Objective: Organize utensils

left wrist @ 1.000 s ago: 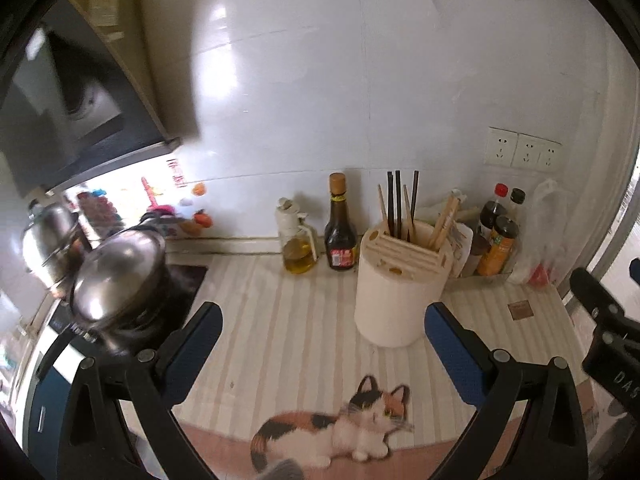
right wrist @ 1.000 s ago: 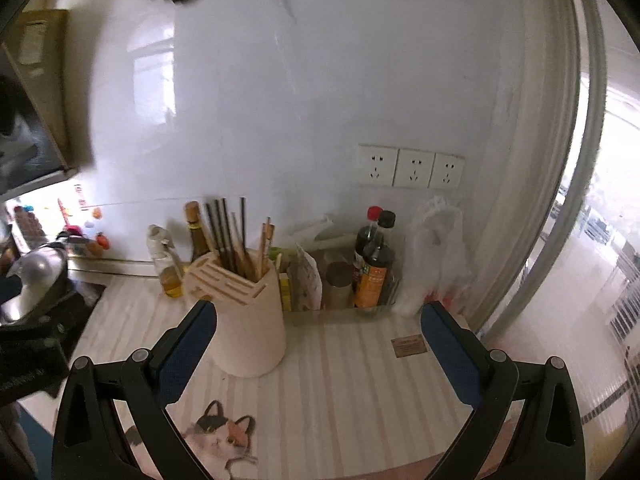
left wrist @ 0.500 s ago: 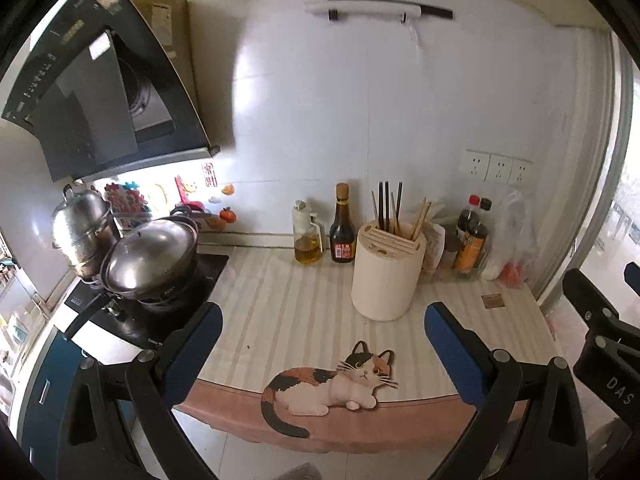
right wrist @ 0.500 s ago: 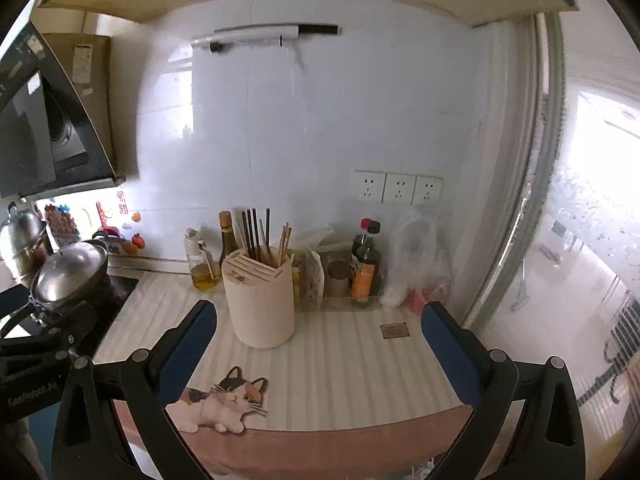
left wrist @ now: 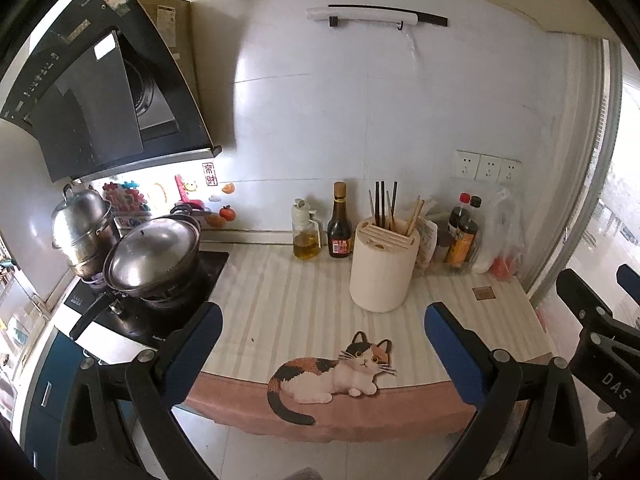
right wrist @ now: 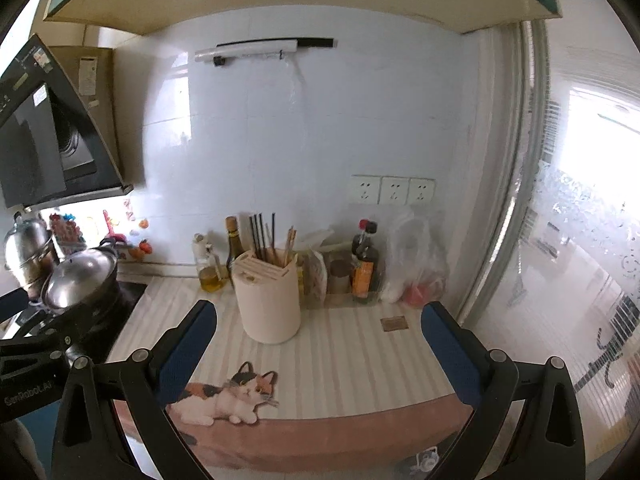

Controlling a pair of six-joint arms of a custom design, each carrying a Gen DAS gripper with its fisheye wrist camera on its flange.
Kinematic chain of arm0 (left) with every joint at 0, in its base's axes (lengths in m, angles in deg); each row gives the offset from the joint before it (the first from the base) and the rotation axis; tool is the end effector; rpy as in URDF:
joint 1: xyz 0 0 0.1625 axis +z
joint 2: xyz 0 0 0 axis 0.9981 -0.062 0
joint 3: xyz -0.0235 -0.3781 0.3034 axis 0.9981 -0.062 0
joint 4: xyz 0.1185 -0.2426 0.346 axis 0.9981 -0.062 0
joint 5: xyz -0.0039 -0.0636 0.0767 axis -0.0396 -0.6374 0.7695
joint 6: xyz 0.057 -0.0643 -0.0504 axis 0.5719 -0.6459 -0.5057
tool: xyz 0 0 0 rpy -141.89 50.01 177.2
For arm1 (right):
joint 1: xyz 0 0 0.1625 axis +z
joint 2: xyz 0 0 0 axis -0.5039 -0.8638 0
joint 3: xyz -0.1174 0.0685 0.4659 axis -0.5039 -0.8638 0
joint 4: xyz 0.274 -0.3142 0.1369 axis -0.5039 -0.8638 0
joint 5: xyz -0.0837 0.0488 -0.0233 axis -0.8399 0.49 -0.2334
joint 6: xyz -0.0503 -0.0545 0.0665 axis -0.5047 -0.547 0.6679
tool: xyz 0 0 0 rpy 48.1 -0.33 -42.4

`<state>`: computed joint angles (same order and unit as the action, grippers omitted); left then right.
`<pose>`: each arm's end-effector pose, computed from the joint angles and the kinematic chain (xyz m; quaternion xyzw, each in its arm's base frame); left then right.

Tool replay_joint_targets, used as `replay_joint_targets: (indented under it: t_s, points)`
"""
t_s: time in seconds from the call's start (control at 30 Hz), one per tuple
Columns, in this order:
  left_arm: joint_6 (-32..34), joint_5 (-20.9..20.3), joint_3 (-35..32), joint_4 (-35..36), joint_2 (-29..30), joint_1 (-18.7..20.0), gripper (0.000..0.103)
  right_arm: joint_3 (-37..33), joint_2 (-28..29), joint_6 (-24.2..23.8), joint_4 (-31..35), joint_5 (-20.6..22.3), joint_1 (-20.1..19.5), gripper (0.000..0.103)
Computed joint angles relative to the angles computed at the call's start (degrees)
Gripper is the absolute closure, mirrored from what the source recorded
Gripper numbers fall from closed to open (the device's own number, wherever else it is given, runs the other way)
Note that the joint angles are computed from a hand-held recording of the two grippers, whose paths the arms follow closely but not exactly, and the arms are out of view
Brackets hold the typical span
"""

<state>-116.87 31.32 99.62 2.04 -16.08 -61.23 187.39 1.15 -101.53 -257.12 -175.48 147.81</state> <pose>-0.5467 -0.5076 0.2778 0.0581 0.8019 -0.4427 0.3970 0.3519 -0.5306 0.4709 0.2483 -0.8067 0.4265 0.3252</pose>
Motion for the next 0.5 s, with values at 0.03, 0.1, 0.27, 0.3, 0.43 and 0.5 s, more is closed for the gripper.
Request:
replay_joint_targets:
  t_s: [0.03, 0.1, 0.27, 0.3, 0.43, 0.5]
  points:
    - [0.02, -0.25, -0.14, 0.28, 0.07, -0.03, 0.0, -0.08, 0.06, 0.02, 0.13, -0.29, 0.1, 0.0]
    - [0.67, -0.82, -0.31, -0.01, 0.15, 0.02, 0.0, -0.15, 0.04, 0.08, 0.23, -0.5, 0.3, 0.0]
    - [0.78, -0.96, -0.22, -0.26, 0.09, -0.01, 0.0, -0.37, -0.08, -0.24, 0.49, -0.72, 0.56, 0.0]
    - [0.46, -1.0, -0.24, -0.03, 0.09, -0.06, 0.0, -0.48, 0.03, -0.39, 0.44, -0.8, 0.6, 0.0]
    - [-0.53, -0.75, -0.38, 0.9, 0.14, -0.21, 0.0, -0.6, -0.06, -0.46, 0.56, -0.89, 0.71, 0.0]
    - [-0.75, -0.69, -0.41, 1.15, 0.1, -0.24, 0.0, -0.66, -0.08, -0.56, 0.49, -0.96, 0.73, 0.0]
